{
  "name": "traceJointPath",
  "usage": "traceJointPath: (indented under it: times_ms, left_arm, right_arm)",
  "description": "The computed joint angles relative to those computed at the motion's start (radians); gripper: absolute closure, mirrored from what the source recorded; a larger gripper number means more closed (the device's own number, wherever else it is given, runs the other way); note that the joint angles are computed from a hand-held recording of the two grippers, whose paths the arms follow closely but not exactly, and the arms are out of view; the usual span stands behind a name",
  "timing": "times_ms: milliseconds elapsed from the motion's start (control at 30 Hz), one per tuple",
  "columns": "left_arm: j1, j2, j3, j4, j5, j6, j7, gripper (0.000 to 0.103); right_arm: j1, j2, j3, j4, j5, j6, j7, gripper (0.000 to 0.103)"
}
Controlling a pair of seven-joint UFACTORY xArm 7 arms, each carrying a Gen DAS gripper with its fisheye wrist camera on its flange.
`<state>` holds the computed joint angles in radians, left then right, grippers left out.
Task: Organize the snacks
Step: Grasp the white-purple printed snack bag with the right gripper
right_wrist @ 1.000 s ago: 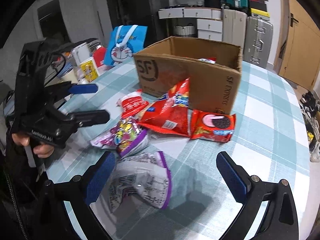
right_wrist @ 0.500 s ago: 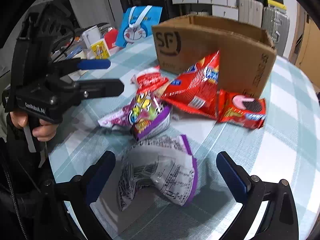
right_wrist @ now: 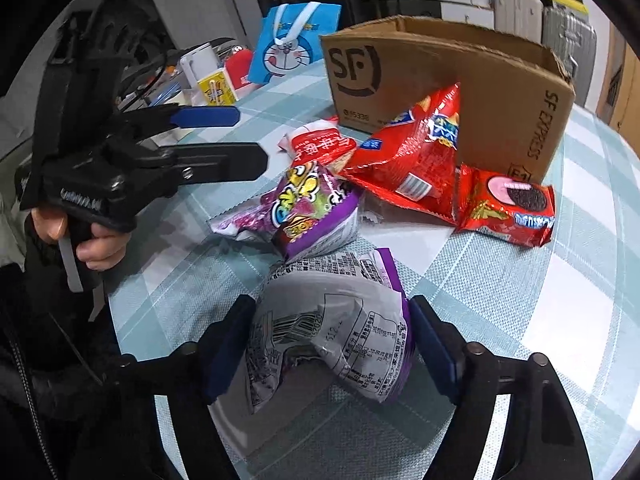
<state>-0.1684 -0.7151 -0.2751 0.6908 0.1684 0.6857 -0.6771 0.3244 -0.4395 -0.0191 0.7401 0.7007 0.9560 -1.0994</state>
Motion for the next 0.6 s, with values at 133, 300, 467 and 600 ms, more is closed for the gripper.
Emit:
traceJointPath:
  times_ms: [133,300,467,600]
  left_arm:
    - [-0.003,-0.002,0.005,-0.003,-0.005,-0.006,-0.001,0.001]
    - [-0.020,-0.003,0.016,-0.006,-0.026,-0.021,0.010,0.001]
    - [-0.028,0.011,0.009,0.004,-0.034,-0.018,0.014,0.001]
    - [-0.029,0.017,0.006,0.008,-0.050,-0.029,-0.012,0.001]
  right_arm:
    - [-0.001,-0.018,-0.014,-0.008,0.013,0.006,-0.039,0.044]
    - [-0.010,-0.040,-0.032,-0.012,0.011,0.010,-0.075,0.045]
    - [-0.039,-0.039,-0.053,-0.001,0.007,0.003,-0.086,0.045]
    - [-0.063,-0.036,-0.068,0.017,0.010,-0.013,-0.081,0.045]
